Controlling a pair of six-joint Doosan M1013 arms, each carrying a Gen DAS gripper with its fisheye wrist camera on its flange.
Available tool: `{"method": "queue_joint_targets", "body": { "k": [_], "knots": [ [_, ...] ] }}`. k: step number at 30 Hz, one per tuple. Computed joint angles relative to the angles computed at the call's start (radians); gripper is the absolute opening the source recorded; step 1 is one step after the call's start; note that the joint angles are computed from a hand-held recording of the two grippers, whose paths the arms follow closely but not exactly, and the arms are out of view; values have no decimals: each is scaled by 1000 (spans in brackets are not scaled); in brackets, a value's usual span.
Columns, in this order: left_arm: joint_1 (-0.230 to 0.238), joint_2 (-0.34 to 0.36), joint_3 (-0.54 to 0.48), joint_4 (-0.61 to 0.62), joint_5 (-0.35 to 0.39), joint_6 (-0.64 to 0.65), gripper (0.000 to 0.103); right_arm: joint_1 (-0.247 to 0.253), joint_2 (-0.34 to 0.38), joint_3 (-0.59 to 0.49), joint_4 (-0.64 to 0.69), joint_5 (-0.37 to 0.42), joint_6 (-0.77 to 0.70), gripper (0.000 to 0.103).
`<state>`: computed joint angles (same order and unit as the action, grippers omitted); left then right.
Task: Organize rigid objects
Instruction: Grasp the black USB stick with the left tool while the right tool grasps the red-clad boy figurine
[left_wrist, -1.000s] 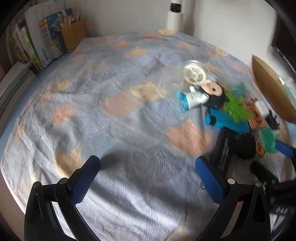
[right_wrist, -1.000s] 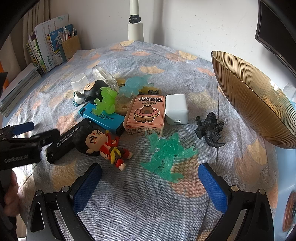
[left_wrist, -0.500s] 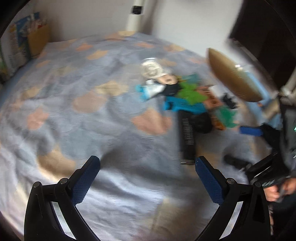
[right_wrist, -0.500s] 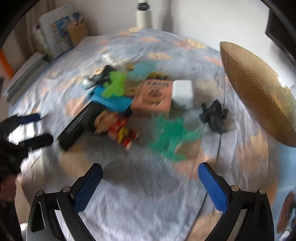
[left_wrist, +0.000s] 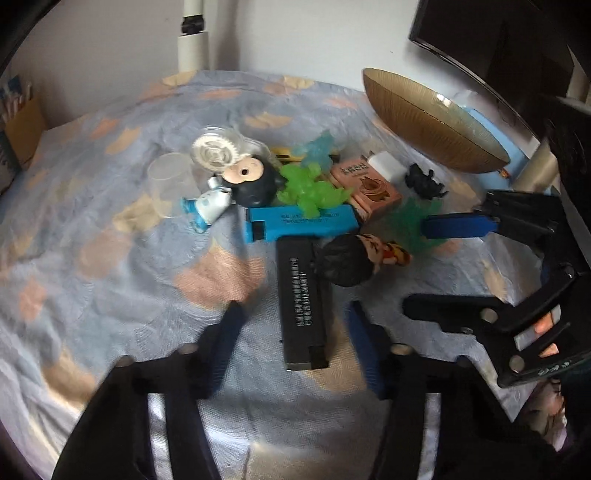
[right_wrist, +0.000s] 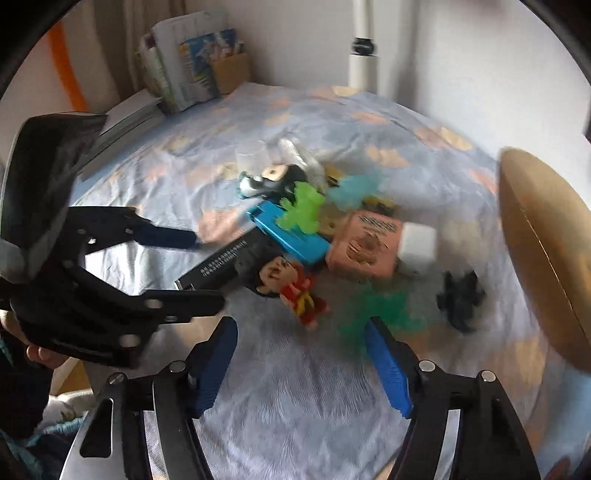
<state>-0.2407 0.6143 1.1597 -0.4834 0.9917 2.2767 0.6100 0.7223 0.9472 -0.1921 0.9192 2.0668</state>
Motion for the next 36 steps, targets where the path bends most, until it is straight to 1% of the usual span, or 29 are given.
{"method": "queue_joint_targets", "body": {
  "k": [1, 3, 4, 5, 8, 10, 11, 12, 14, 17, 19, 21, 23, 25, 26, 27, 28, 30, 32, 36],
  "knots": [
    [1, 0, -1, -10, 0, 1, 32, -2, 7, -8, 17, -4, -22, 62],
    [7, -1, 2, -11, -2, -9, 24, -3, 31, -50, 26, 24, -48, 60],
    [8, -3, 7, -16, -10, -11, 22, 0, 36, -60, 18, 40, -50, 60],
    [13, -6, 13, -20, -16, -18, 22, 0, 55, -88, 16, 65, -63, 54],
    [26, -22, 40, -13, -42, -30, 22, -1, 89, -139, 19, 103, -76, 49],
    [36, -29, 52, -20, -45, -27, 22, 1, 91, -136, 14, 84, -53, 35],
    [40, -32, 58, -27, -44, -26, 22, 1, 87, -126, 19, 67, -43, 22],
    [43, -34, 62, -31, -44, -27, 22, 0, 79, -111, 43, 43, -41, 19],
    [50, -42, 75, -43, -47, -20, 22, 9, 64, -85, 27, 16, -5, 19],
    [58, -48, 89, -67, -44, -15, 22, 31, 44, -55, -25, 21, 66, 19],
    [63, -49, 92, -82, -42, -11, 22, 41, 19, -16, -46, 4, 113, 19],
    [58, -52, 97, -73, -52, -12, 23, 60, -2, 14, -125, 20, 173, 18],
    [56, -55, 102, -80, -53, 1, 33, 65, -19, 40, -148, 29, 197, 18],
    [56, -55, 105, -96, -53, 8, 44, 63, -30, 58, -128, 29, 188, 18],
    [54, -56, 109, -96, -60, 12, 46, 59, -33, 63, -105, 29, 179, 22],
    [52, -58, 113, -93, -68, 16, 49, 54, -35, 68, -80, 25, 173, 28],
    [49, -63, 120, -85, -81, 15, 49, 49, -37, 75, -54, 16, 167, 33],
    [43, -68, 127, -62, -100, 4, 49, 43, -43, 90, -34, -9, 166, 56],
    [35, -70, 128, -17, -124, -38, 49, 44, -41, 88, -38, -21, 155, 56],
    [32, -68, 122, 2, -124, -58, 49, 34, -2, 18, 4, -1, 88, 56]
  ]
}}
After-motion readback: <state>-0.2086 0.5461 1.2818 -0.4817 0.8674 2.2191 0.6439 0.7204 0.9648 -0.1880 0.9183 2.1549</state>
